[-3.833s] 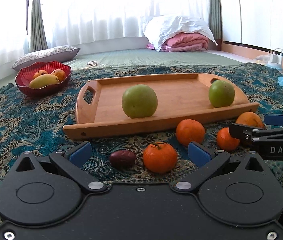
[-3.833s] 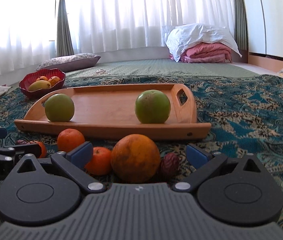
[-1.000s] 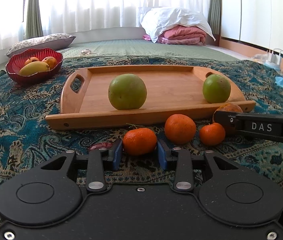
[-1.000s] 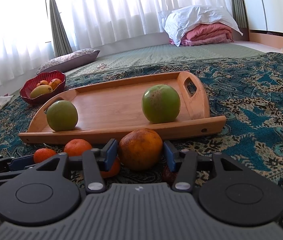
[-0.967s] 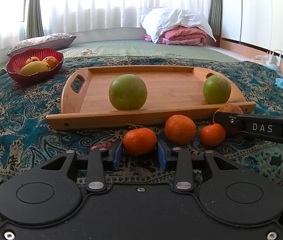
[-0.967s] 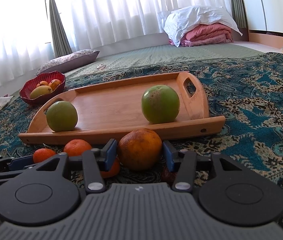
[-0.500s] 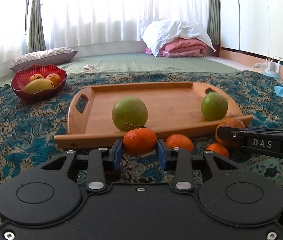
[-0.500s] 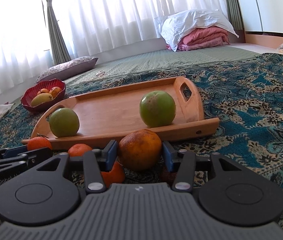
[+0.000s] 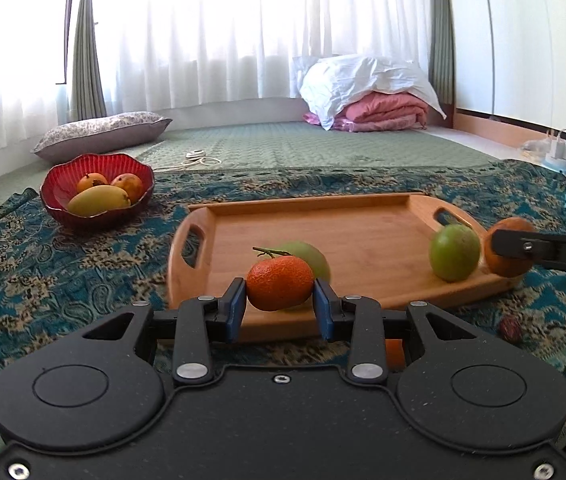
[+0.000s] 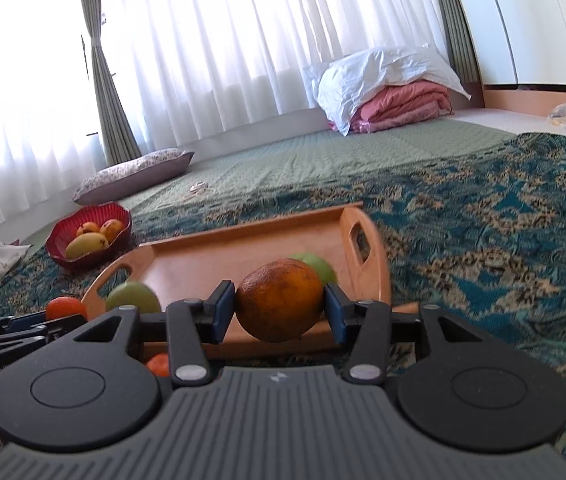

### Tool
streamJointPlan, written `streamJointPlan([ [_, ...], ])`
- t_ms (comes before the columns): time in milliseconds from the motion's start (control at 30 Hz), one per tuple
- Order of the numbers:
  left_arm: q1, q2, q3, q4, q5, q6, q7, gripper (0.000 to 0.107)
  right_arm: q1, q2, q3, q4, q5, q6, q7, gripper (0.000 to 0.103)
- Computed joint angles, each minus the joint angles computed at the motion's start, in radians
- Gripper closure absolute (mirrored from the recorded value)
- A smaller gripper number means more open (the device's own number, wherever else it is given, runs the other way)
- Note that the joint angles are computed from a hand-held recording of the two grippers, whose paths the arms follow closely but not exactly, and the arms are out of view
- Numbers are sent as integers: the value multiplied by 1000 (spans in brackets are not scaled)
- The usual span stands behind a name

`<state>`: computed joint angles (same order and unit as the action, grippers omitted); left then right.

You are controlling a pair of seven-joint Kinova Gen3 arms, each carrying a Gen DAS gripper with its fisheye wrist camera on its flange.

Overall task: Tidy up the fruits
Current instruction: 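Lift the tangerine and the dark orange and carry both over the tray, then lower the dark orange onto the tray and open the right tool while the left tool holds the tangerine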

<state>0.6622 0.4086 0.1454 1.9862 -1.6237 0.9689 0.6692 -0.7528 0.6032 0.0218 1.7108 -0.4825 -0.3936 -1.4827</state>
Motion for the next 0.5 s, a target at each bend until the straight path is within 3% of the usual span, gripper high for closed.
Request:
streamJointPlan([
  [267,-75,-59,-20,-38,26,-72,-97,73,13,-4,15,-61,-7,30,1,51],
  [500,-181,-118,-44,-77,75,-270,-144,73,20,9,42,-153,-27,90,-26,51],
])
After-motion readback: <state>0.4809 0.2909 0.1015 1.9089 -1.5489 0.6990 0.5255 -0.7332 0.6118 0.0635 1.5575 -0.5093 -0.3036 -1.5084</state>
